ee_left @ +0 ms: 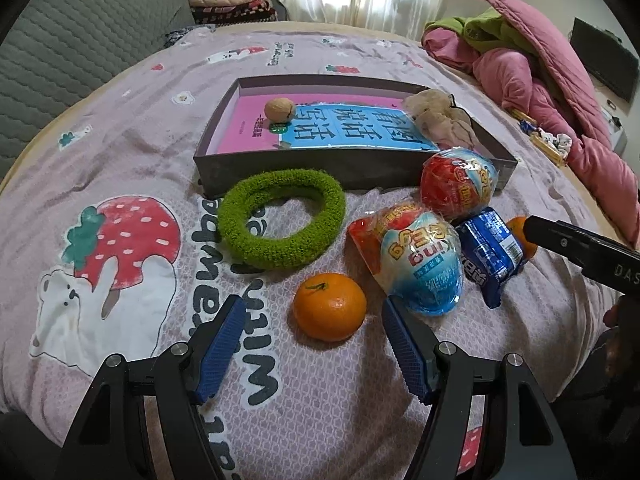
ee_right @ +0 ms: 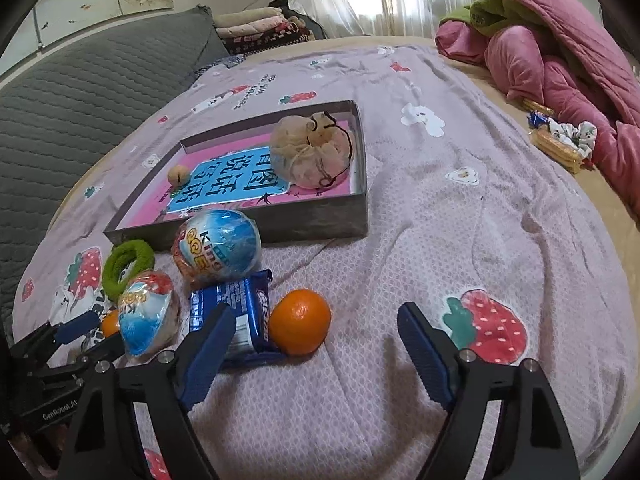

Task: Organize objects
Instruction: 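Grasp the orange with the right gripper while the left gripper grasps the other orange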

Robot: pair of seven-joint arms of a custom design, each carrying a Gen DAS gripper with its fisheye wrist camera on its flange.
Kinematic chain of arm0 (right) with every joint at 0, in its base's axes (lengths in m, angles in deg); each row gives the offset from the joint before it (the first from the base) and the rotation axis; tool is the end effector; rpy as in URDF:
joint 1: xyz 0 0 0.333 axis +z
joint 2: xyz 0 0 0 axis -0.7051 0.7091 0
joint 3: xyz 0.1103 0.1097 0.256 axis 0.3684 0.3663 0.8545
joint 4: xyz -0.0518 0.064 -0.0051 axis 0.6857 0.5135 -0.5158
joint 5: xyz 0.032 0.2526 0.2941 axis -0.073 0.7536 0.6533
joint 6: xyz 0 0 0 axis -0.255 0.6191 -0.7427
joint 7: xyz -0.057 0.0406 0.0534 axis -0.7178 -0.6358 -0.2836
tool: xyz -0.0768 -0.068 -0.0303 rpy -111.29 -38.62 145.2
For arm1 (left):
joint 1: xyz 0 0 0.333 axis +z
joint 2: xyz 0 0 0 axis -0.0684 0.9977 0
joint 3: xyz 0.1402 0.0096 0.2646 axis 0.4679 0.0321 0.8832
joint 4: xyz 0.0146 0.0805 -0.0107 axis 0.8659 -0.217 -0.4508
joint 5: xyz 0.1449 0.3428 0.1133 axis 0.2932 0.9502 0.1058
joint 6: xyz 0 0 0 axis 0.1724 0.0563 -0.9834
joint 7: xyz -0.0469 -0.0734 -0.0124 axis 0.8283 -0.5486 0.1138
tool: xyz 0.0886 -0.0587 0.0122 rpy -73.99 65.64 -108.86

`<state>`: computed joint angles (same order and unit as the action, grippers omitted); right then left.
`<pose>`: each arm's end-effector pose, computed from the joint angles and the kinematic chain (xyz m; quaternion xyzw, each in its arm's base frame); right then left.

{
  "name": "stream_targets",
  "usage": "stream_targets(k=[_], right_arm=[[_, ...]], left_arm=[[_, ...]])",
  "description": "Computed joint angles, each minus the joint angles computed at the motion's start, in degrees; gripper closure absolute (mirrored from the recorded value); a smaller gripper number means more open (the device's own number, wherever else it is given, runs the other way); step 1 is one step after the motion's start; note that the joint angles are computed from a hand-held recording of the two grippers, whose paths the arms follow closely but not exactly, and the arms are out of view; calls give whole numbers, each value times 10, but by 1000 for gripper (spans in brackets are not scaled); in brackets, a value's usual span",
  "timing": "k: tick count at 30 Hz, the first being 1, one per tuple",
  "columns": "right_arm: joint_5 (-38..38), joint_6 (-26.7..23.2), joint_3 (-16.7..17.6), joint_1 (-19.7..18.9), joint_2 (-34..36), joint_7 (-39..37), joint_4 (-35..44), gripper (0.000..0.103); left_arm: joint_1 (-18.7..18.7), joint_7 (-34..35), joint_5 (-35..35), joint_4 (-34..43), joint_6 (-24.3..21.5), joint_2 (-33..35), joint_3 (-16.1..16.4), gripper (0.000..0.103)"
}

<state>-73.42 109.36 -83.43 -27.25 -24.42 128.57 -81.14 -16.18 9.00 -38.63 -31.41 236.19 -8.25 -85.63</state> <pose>0.5809 0.1947 0.4424 -0.6254 0.7080 -0.1730 0.2786 0.6095 -0.2716 0.3984 -0.5929 0.7417 -0.2684 0.1625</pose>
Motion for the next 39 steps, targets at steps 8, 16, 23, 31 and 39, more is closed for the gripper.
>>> stream_targets(k=[8, 16, 23, 31, 39], right_arm=[[37, -13, 2, 3, 22, -24, 18, 33], [148, 4, 19, -12, 34, -93, 21, 45], [305, 31, 46, -34, 21, -202, -7, 61], [255, 48, 19, -6, 14, -195, -15, 67], [107, 82, -11, 19, -9, -102, -41, 68]], left_arm=[[-5, -2, 6, 24, -5, 22, 3, 36], [-4, 15, -6, 47, -15, 41, -6, 52], [-8, 23, -10, 58, -13, 50, -5, 65], [-3, 28, -17, 51, -3, 46, -9, 66], [3, 34, -26, 18, 18, 19, -13, 66]])
